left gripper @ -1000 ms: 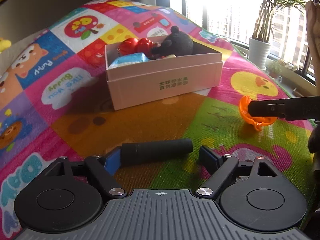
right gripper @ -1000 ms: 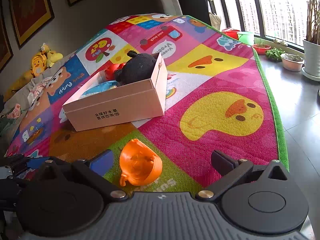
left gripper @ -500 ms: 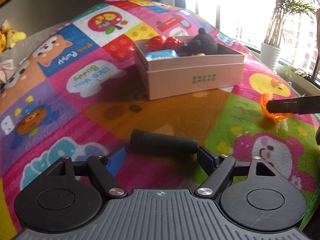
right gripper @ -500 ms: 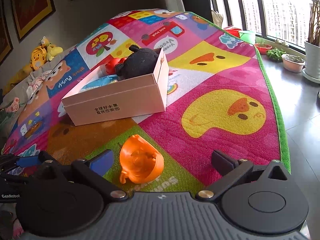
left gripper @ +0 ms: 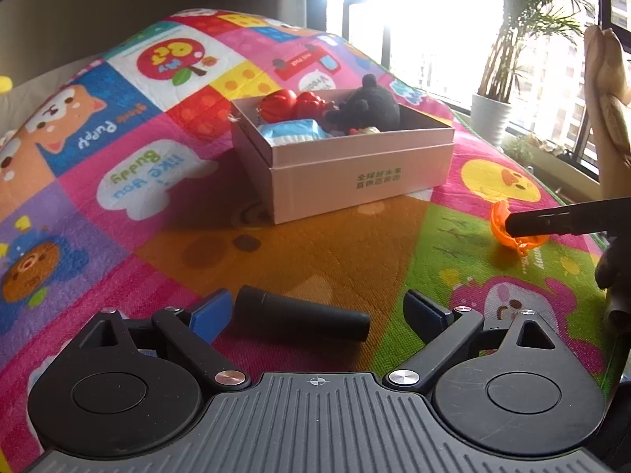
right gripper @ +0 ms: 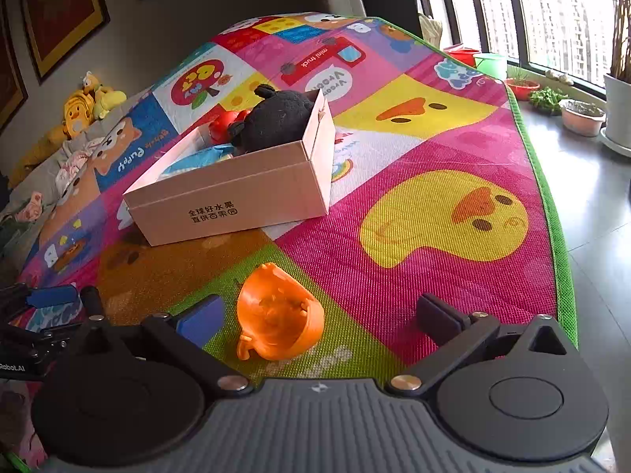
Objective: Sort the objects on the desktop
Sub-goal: 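Close the right gripper on the orange cup toy and lift it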
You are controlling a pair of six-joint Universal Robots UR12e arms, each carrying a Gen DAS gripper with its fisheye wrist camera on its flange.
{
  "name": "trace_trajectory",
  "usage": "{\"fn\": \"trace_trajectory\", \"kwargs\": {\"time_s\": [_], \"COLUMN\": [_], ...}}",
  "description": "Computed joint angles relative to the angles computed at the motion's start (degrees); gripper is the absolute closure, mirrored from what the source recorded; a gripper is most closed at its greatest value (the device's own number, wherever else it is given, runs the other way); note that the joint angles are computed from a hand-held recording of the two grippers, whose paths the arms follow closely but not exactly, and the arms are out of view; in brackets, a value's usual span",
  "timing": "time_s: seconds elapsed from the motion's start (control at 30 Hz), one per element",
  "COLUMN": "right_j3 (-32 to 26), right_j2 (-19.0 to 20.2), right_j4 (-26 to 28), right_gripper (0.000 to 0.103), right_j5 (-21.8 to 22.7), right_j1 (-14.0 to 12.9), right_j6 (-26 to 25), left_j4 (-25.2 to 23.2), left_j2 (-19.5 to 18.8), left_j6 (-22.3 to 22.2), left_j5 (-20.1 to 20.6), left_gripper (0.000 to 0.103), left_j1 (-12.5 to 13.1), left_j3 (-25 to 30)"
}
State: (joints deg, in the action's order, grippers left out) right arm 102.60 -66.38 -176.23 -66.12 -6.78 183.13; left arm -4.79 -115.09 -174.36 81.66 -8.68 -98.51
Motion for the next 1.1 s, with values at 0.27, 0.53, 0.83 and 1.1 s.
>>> {"fn": "trace_trajectory", "kwargs": {"time_s": [0.27, 0.53, 0.83, 1.1], "right_j3": [0.2, 0.4, -0.4, -0.3], "right_j2": [-0.5, -1.0, -1.4, -1.9], "right_j4": [1.0, -0.2, 4.4, 6.1], "right_gripper": [0.0, 0.01, 0.055, 0.055], "right_j5": [-0.7, -7.1, -5.5, -3.0], "right_j1": [0.9, 4.1, 3.0, 2.6], "right_j6": [-5.1, -20.2, -18.1, -18.2], "left_j4": [-0.5, -1.9, -3.5, -3.6], "left_j2": [-0.1, 0.1, -0.9, -1.6], "left_j6": [4.2, 7.1, 9.5, 7.7], "left_j5": [-0.5, 0.0, -0.1, -0.3], "left_gripper": [0.006, 0.006, 0.006, 0.022], "left_j1": [-0.8, -0.6, -0.9, -1.2], "left_j3": [-0.4, 0.1, 1.6, 2.8]}}
